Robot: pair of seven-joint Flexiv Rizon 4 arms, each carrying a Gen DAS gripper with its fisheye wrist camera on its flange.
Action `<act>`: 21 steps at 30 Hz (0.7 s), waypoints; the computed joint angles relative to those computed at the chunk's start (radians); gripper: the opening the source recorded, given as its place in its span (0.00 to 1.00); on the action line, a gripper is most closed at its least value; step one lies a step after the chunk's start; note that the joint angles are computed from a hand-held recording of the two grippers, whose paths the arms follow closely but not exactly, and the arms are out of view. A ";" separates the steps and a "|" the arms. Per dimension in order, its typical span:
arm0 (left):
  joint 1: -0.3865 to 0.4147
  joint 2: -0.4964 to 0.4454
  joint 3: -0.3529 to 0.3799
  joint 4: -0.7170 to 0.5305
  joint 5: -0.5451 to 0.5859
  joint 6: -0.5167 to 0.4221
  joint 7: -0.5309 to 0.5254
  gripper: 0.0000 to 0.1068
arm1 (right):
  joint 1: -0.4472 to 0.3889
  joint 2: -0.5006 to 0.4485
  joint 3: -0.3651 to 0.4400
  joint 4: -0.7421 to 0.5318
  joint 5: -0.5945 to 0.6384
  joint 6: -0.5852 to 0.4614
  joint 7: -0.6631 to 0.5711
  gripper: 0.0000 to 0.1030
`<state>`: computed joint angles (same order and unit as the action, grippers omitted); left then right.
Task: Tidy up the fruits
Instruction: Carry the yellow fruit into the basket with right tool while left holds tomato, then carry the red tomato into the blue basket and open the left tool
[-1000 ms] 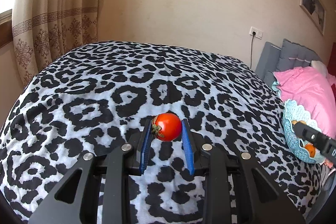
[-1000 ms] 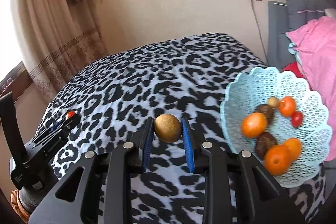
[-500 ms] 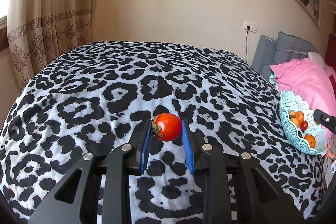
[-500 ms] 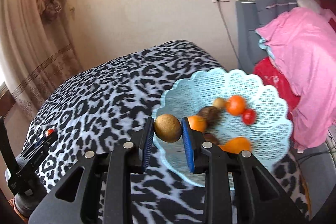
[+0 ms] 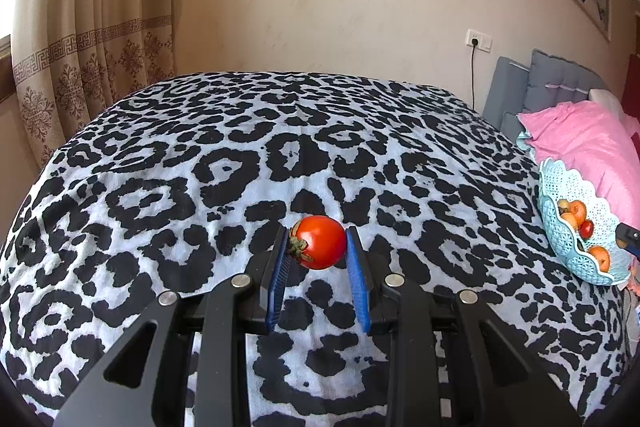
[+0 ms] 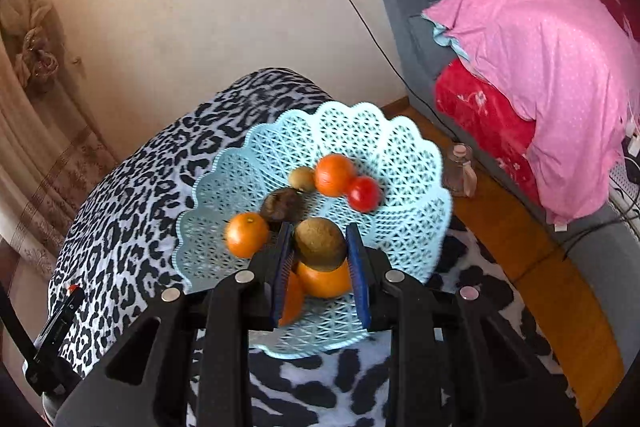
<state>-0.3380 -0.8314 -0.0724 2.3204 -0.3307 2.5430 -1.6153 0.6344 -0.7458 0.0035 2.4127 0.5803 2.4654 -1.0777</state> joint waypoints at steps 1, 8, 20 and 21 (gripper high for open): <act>-0.001 -0.001 0.001 -0.001 -0.001 -0.002 0.002 0.26 | -0.006 -0.004 0.002 0.000 -0.002 0.003 0.003 0.27; -0.006 -0.006 0.002 -0.006 -0.008 -0.006 0.010 0.26 | 0.023 -0.028 -0.023 -0.015 0.094 0.039 0.006 0.57; 0.015 0.017 -0.030 -0.023 0.083 -0.066 0.013 0.26 | 0.170 -0.092 -0.108 -0.136 0.420 0.088 -0.197 0.66; 0.012 0.021 -0.036 -0.026 0.094 -0.073 0.012 0.26 | 0.180 -0.100 -0.114 -0.158 0.457 0.093 -0.233 0.67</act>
<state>-0.3256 -0.8100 -0.1080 2.2939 -0.2371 2.4697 -1.6030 0.8142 -0.8458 -0.1101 2.2550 1.0369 2.5583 -1.3108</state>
